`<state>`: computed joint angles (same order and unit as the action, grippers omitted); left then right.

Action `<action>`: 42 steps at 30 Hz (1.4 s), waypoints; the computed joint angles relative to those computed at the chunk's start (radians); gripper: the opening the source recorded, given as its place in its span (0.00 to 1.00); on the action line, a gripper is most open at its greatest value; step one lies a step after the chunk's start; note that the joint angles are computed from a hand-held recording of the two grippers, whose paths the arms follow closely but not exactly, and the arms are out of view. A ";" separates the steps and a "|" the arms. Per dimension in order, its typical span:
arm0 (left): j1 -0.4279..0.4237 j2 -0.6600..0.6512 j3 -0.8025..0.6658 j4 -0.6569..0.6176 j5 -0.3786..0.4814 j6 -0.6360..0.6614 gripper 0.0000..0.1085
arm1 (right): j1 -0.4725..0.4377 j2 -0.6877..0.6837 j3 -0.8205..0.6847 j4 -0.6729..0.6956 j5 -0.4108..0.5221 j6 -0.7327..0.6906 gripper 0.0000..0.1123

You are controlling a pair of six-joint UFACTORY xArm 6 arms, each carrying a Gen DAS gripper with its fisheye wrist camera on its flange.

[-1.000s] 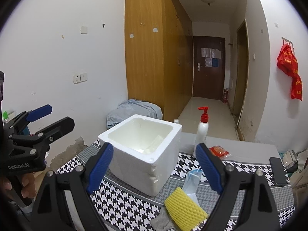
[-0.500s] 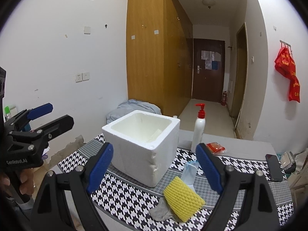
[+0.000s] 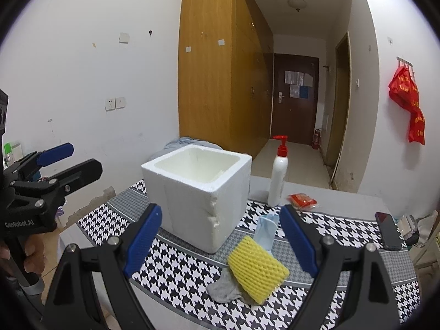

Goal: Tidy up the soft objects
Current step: 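Withdraw both tools from the foam box back over the table, then move the left tool toward the yellow mesh sleeve on the grey sock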

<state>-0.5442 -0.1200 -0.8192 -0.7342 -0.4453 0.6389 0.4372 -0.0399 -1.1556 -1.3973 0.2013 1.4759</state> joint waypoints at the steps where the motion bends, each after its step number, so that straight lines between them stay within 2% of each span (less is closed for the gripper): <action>1: -0.012 0.006 -0.006 -0.035 -0.011 0.032 0.94 | 0.001 0.000 0.002 -0.006 0.006 0.006 0.80; 10: -0.001 0.000 0.065 0.111 -0.050 -0.126 0.94 | 0.001 -0.024 0.043 -0.080 0.017 0.089 0.80; 24: -0.014 0.021 0.119 0.172 -0.125 -0.189 0.94 | -0.011 -0.041 0.092 -0.162 0.005 0.192 0.80; 35: 0.019 0.036 0.160 0.326 -0.159 -0.340 0.94 | -0.021 -0.042 0.121 -0.190 -0.002 0.240 0.80; 42: 0.013 0.051 0.170 0.364 -0.184 -0.363 0.94 | -0.026 -0.026 0.121 -0.203 -0.010 0.246 0.80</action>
<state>-0.5308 -0.0689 -0.6497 -0.3704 -0.6295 0.2762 0.4117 -0.0663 -1.0351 -1.6007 0.1909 1.7216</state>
